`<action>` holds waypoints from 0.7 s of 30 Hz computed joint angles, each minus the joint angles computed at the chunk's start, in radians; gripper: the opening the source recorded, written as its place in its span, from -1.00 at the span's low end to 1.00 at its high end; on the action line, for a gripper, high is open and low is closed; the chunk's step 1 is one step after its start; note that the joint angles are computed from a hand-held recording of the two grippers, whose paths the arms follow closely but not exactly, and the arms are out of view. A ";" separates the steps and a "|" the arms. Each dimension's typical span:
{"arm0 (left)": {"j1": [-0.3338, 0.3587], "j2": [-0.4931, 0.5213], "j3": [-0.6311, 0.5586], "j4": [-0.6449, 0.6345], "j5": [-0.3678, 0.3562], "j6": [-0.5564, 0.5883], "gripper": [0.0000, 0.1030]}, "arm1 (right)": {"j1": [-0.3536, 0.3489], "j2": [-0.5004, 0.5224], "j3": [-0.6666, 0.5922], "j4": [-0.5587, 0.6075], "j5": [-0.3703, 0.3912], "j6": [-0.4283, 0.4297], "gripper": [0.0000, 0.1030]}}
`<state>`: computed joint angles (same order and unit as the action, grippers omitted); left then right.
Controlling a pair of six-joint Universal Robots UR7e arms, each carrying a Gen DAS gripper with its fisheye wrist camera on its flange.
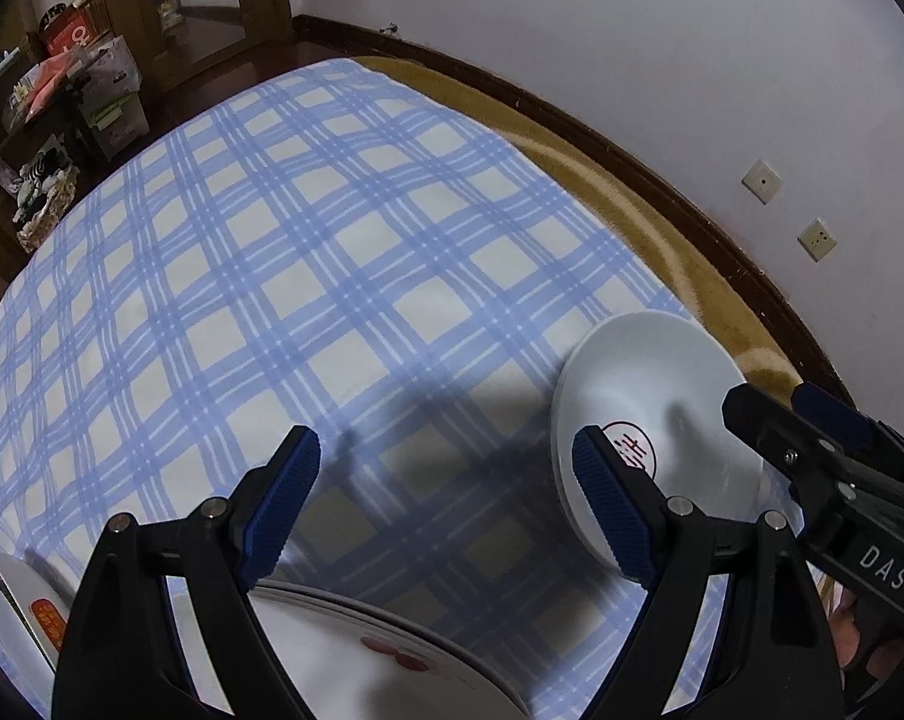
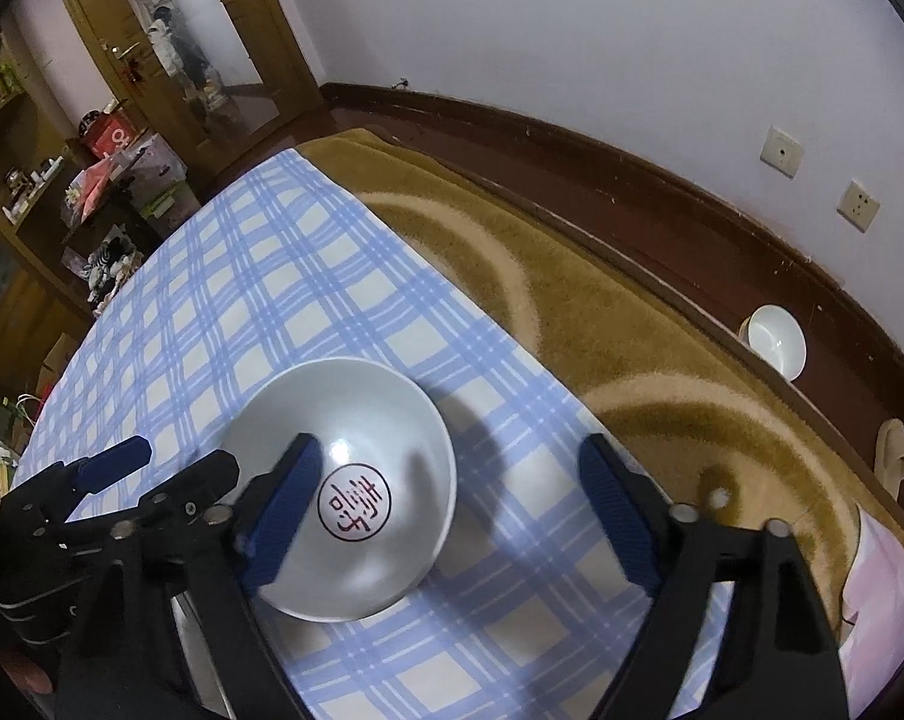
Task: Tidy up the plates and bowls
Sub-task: 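Close both grippers on the small dish rim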
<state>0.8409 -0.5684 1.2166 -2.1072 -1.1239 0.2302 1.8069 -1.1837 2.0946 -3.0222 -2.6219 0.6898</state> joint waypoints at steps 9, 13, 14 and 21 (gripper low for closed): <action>-0.001 0.026 -0.020 0.044 0.005 -0.011 0.23 | -0.047 -0.017 0.034 -0.036 0.135 -0.002 -0.45; 0.002 0.040 -0.047 0.087 -0.033 -0.029 -0.29 | -0.064 -0.012 0.048 -0.108 0.188 -0.036 -0.77; 0.004 0.042 -0.056 0.104 -0.052 -0.036 -0.39 | -0.063 -0.010 0.049 -0.117 0.188 -0.040 -0.77; -0.007 0.035 -0.062 0.157 -0.071 -0.034 -0.85 | -0.040 0.008 0.033 -0.129 0.145 -0.045 -0.81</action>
<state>0.8342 -0.5329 1.1543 -1.9503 -1.1954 0.1966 1.7666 -1.1753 2.1281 -3.1512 -2.4770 0.6450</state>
